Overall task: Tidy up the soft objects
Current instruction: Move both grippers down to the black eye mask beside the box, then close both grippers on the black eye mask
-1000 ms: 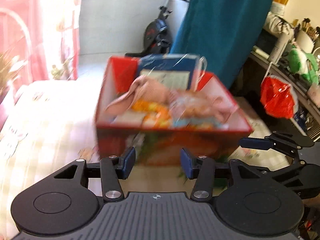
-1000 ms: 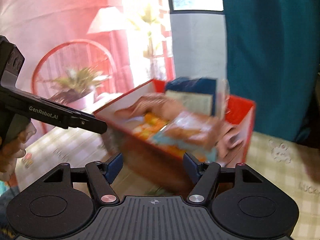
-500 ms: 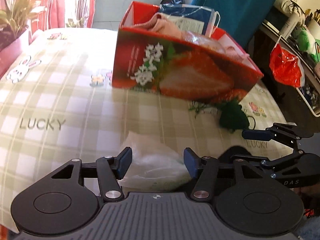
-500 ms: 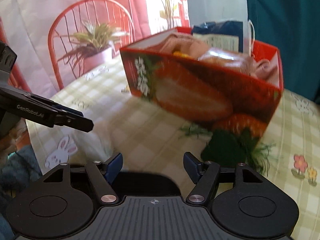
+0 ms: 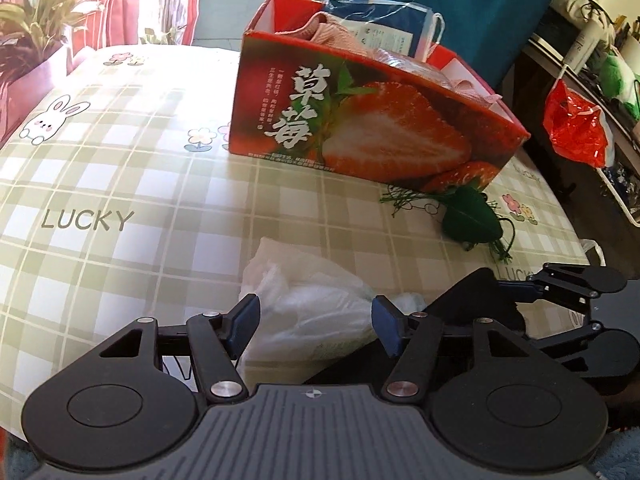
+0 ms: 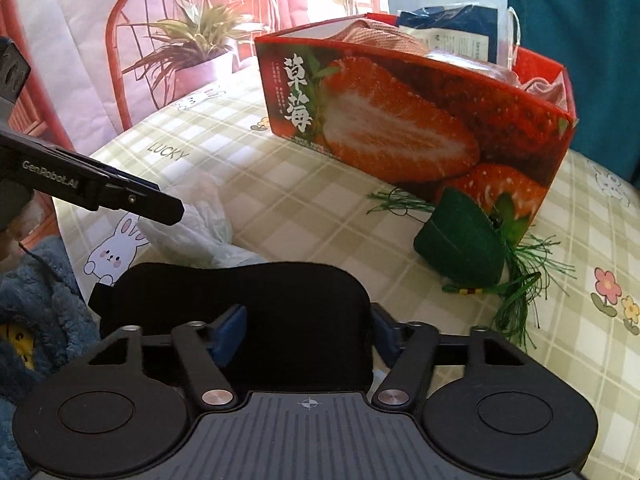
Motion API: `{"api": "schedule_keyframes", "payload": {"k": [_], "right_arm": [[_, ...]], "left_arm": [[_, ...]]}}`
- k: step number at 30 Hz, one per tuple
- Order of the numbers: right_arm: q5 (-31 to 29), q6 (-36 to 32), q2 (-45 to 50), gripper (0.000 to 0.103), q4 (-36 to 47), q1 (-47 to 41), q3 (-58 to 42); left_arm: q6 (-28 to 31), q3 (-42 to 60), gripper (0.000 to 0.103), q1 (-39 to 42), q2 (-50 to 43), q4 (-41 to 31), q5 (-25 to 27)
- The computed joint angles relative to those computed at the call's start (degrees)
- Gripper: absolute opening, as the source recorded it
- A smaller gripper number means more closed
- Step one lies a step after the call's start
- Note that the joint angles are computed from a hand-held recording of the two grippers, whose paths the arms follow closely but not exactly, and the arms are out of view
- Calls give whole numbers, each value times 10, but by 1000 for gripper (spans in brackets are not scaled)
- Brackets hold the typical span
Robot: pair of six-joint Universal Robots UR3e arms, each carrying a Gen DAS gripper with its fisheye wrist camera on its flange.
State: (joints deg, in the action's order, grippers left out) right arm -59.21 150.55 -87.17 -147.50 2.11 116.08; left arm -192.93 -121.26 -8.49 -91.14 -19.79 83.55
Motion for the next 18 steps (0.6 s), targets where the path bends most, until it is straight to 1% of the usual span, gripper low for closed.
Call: {"api": "schedule_keyframes", "payload": {"k": [3, 4, 6, 10, 13, 17, 18], "right_arm": [[6, 10, 8, 40, -37, 4, 4], [9, 16, 15, 33, -47, 6, -1], [8, 38, 34, 27, -80, 16, -11], [-5, 96, 88, 24, -135, 33, -50], [-11, 137, 128, 23, -154, 36, -82], [-22, 156, 156, 24, -175, 39, -91], [-23, 158, 157, 24, -182, 38, -87]], "left_arm": [[-7, -2, 64, 7, -7, 7, -2], [-8, -2, 64, 10, -9, 8, -2], [-9, 1, 64, 16, -12, 14, 0], [-11, 10, 64, 30, -18, 29, 7], [-11, 18, 64, 44, -32, 39, 5], [1, 35, 64, 43, -65, 41, 17], [4, 35, 64, 46, -68, 38, 12]]}}
